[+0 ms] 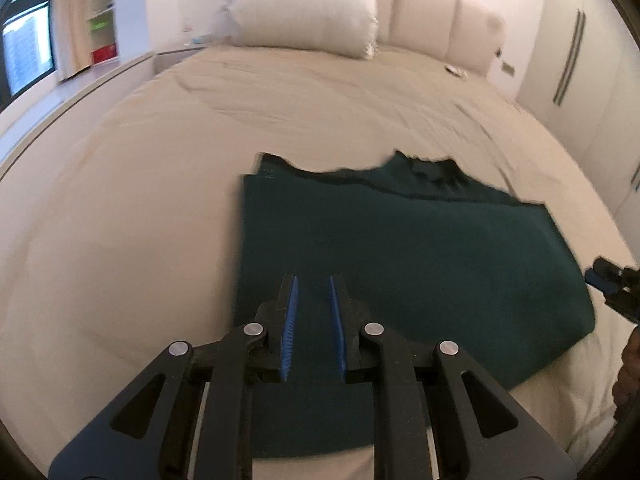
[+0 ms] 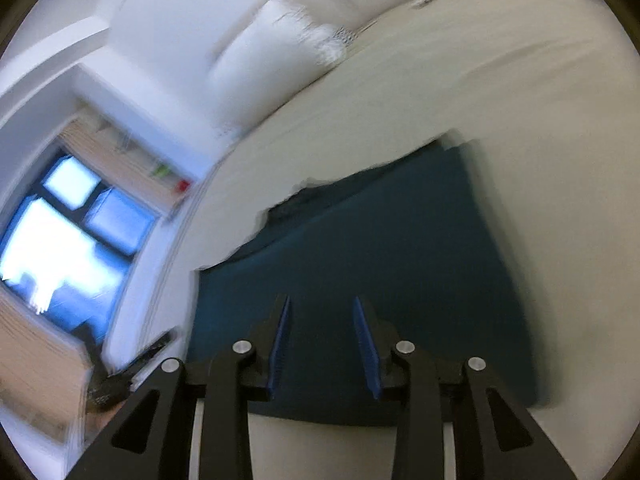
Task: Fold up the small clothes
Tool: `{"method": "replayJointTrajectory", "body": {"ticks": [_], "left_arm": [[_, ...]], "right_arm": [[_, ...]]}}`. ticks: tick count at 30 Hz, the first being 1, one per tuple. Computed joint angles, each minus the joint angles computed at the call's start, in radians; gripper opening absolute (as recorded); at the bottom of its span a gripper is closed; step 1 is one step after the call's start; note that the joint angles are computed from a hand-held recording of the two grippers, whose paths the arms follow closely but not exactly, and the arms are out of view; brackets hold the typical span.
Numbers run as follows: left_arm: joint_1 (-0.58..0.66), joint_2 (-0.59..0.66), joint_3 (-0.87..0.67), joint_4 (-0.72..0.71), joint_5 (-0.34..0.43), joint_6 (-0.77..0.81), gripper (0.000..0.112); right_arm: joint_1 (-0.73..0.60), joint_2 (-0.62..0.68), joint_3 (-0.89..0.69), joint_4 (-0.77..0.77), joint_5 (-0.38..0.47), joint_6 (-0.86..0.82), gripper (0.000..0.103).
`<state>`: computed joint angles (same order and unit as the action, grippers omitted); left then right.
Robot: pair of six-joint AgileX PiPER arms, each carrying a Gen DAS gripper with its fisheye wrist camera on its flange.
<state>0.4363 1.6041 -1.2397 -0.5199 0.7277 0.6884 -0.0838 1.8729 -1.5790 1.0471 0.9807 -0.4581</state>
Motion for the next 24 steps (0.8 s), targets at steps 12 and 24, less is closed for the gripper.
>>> {"method": "replayJointTrajectory", "body": {"ticks": [12, 24], "left_arm": [[-0.169, 0.056, 0.082, 0.333, -0.187, -0.251, 0.016], [-0.164, 0.053, 0.099, 0.312, -0.204, -0.236, 0.016]], "right_arm": [[0.036, 0.108, 0.128, 0.174, -0.043, -0.103, 0.012], [-0.183, -0.21, 0.39, 0.059, -0.242, -0.006, 0.024]]}}
